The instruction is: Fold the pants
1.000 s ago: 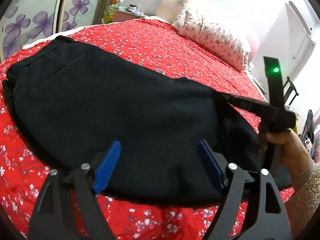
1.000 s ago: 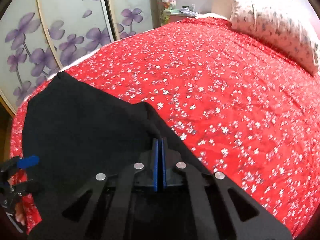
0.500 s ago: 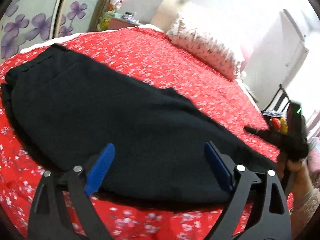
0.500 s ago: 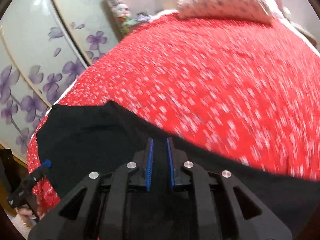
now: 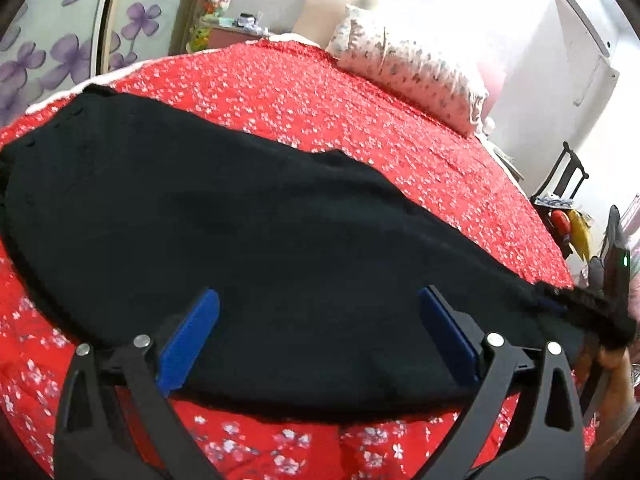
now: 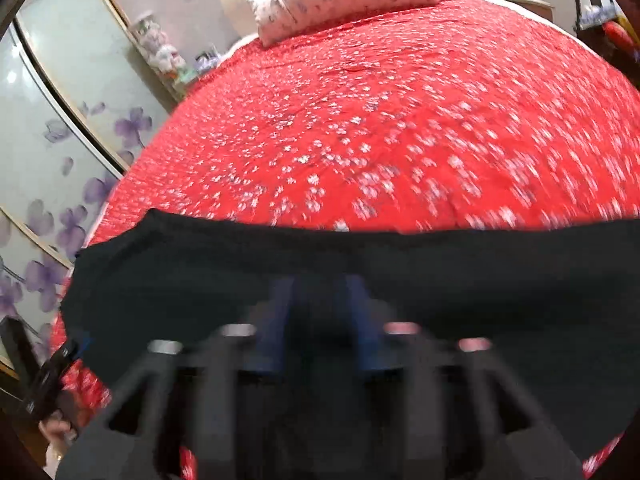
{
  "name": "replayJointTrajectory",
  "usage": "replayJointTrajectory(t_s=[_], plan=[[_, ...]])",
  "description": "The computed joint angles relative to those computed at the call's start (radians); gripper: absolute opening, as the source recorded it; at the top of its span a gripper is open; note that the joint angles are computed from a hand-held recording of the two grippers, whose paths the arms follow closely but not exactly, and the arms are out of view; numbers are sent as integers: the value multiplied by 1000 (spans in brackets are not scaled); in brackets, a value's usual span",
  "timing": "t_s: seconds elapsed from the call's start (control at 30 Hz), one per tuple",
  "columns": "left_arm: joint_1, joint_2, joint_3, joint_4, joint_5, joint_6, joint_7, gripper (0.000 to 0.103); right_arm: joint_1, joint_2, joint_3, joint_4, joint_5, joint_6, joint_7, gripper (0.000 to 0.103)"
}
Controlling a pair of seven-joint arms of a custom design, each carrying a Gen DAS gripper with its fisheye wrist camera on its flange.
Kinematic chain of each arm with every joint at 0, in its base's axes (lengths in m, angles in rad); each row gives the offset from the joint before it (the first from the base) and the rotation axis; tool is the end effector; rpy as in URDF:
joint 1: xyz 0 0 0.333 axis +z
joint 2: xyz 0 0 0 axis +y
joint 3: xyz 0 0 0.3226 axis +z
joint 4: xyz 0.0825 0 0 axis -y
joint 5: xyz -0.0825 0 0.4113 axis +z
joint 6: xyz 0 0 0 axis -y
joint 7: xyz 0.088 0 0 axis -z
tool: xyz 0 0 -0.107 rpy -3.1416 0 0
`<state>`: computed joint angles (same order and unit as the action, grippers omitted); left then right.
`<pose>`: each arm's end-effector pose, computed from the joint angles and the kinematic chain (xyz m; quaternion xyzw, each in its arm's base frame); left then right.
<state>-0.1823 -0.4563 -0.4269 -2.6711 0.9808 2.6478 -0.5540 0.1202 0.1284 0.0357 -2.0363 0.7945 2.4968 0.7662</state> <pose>0.3447 -0.2599 0.3877 -0.8306 0.3836 -0.3202 0.2458 0.6204 0.0926 0.4067 -0.7866 0.5277 -0.0103 0.3206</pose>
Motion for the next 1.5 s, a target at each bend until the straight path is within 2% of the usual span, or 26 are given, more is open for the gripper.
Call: replayJointTrajectory(t_s=[0.03,0.07,0.13,0.2,0.27,0.33,0.4,0.43,0.5,0.57,0.63,0.7,0.77,0.83,0.93,1.0,1.03,1.07,1.17,1.27,1.3,1.37,1.47,1.5], plan=[[-9,15,8,7,-19,-11,32,100,14,8,-22,-18,-61,27,7,66],[-17,29,11,17,-34,-26,63,100,-5,-5,-9,-31,-51,40,-16,55],[-35,53,4,42,-57,-78,108,100,-34,-49,-18,-72,76,73,-46,55],[-45,53,5,45,-56,-90,111,100,-73,-84,-39,-92,304,40,-141,55],[-43,36,6,32,-39,-72,78,100,-100,-116,-72,-113,477,68,-171,55],[-24,7,-3,10,10,-25,-6,100,-127,-136,-106,-120,595,95,-178,55],[1,-10,-15,-1,67,27,-82,100,-143,-136,-124,-112,660,169,-175,55],[17,-15,-23,-4,101,55,-122,100,-153,-129,-132,-107,639,242,-139,55],[26,-9,-28,3,130,71,-145,100,-175,-112,-146,-108,522,289,-29,55],[18,13,-26,18,121,58,-128,100,-207,-62,-165,-89,395,287,132,55],[5,40,-16,34,97,38,-101,100,-240,-27,-169,-73,367,256,198,53],[-2,57,-12,47,84,17,-100,101,-277,13,-153,-34,438,199,151,51],[-8,68,-11,57,84,3,-110,101,-297,21,-137,-21,493,195,77,50],[-18,79,-8,67,76,-18,-111,101,-294,21,-126,-17,489,220,33,50],[-33,99,1,84,68,-49,-92,101,-301,58,-114,25,465,170,27,49],[-44,112,8,91,65,-64,-71,101,-299,74,-108,40,428,155,32,41],[-48,118,12,94,63,-70,-62,101,-289,79,-101,37,416,203,19,26],[-51,120,17,93,63,-72,-57,101,-286,80,-92,35,420,235,-8,18],[-48,117,35,83,74,-51,-70,101,-301,45,-70,21,550,247,-143,12],[-40,111,36,75,92,-33,-95,101,-287,-15,-79,-16,632,251,-222,12],[-41,114,35,77,90,-37,-93,101,-274,-31,-86,-36,613,272,-202,12],[-43,120,36,82,83,-44,-84,101,-254,-17,-106,-42,474,292,-81,12],[-43,115,37,78,90,-37,-91,101,-243,22,-138,-35,201,251,199,13],[-42,114,36,78,95,-35,-95,101,-254,23,-141,-29,182,215,259,21]])
